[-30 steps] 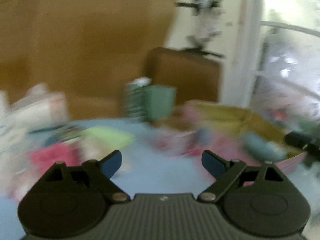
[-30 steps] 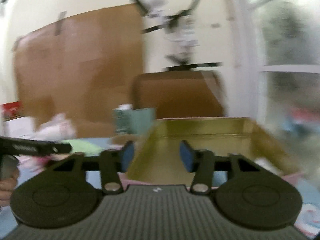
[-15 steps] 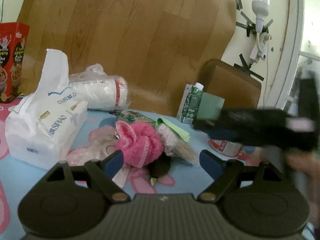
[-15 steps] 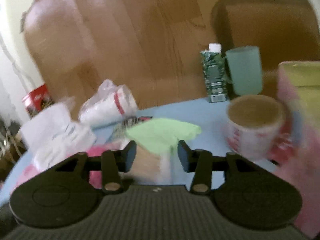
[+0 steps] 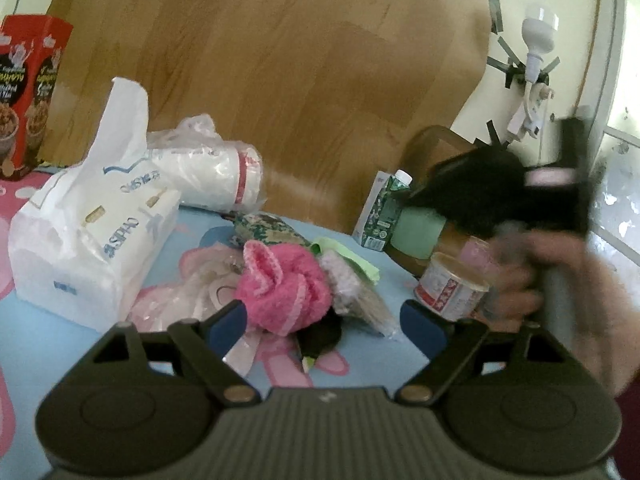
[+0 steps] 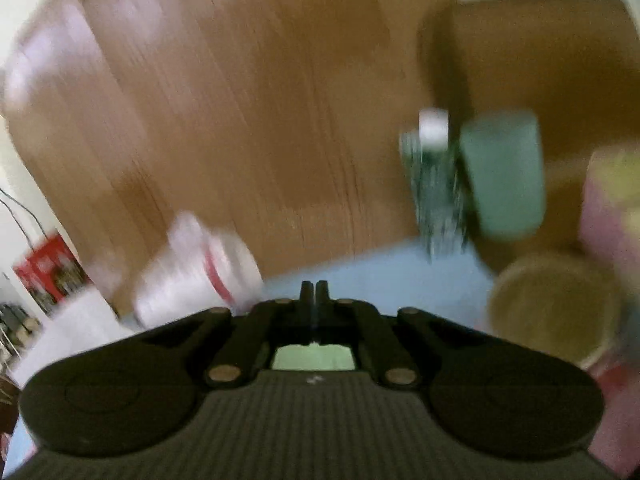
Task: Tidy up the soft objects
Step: 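Pinch the light green cloth with the right gripper and lift it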
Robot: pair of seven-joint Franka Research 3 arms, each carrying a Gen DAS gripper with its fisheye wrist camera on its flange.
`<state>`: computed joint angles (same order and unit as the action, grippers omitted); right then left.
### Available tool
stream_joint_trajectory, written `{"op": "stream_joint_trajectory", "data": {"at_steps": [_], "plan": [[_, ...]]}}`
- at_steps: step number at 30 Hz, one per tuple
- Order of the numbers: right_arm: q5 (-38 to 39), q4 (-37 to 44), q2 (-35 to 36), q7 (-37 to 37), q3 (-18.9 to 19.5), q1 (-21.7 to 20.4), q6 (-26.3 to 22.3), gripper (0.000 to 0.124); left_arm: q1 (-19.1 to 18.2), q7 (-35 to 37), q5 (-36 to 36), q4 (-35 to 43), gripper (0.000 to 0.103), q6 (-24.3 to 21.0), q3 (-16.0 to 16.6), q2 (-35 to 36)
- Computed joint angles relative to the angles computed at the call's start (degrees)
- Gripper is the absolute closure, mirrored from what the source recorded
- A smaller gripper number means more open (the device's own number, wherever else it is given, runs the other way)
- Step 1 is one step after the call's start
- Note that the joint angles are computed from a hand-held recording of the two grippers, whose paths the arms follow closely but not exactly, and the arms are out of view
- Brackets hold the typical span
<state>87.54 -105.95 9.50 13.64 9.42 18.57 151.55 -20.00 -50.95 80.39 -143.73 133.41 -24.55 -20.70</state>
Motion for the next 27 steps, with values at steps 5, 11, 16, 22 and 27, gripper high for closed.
{"op": "stream_joint_trajectory", "data": {"at_steps": [5,11,16,22,27], "plan": [[0.0,-2.7,-4.3,-0.2,-1.7,-0.9,-4.1,0.105,-0.3,-0.6,-2.3,0.0,0.015,-2.7,-0.7,-0.3],[-20.0,1.1,1.6,20.8,-0.8,1.5,-3.4,0.047,-0.6,-0.2,-2.8,0.1,0.014,-3.8,-0.6,-0.2],[-30.4,6.2,8.0,33.8,0.7,3.7,1.4,0.047,-0.1,0.1,-2.0,0.0,0.013,-0.6,0.5,0.0],[-39.0,6.5,9.9,37.5,2.5,2.4,4.0,0.117,0.7,-1.9,-0.4,-0.7,0.013,1.7,0.7,-0.7],[-21.3,2.7,4.8,23.2,7.0,-3.3,6.6,0.117,1.0,-1.7,-0.4,-0.7,0.012,1.8,0.5,-0.7]]}}
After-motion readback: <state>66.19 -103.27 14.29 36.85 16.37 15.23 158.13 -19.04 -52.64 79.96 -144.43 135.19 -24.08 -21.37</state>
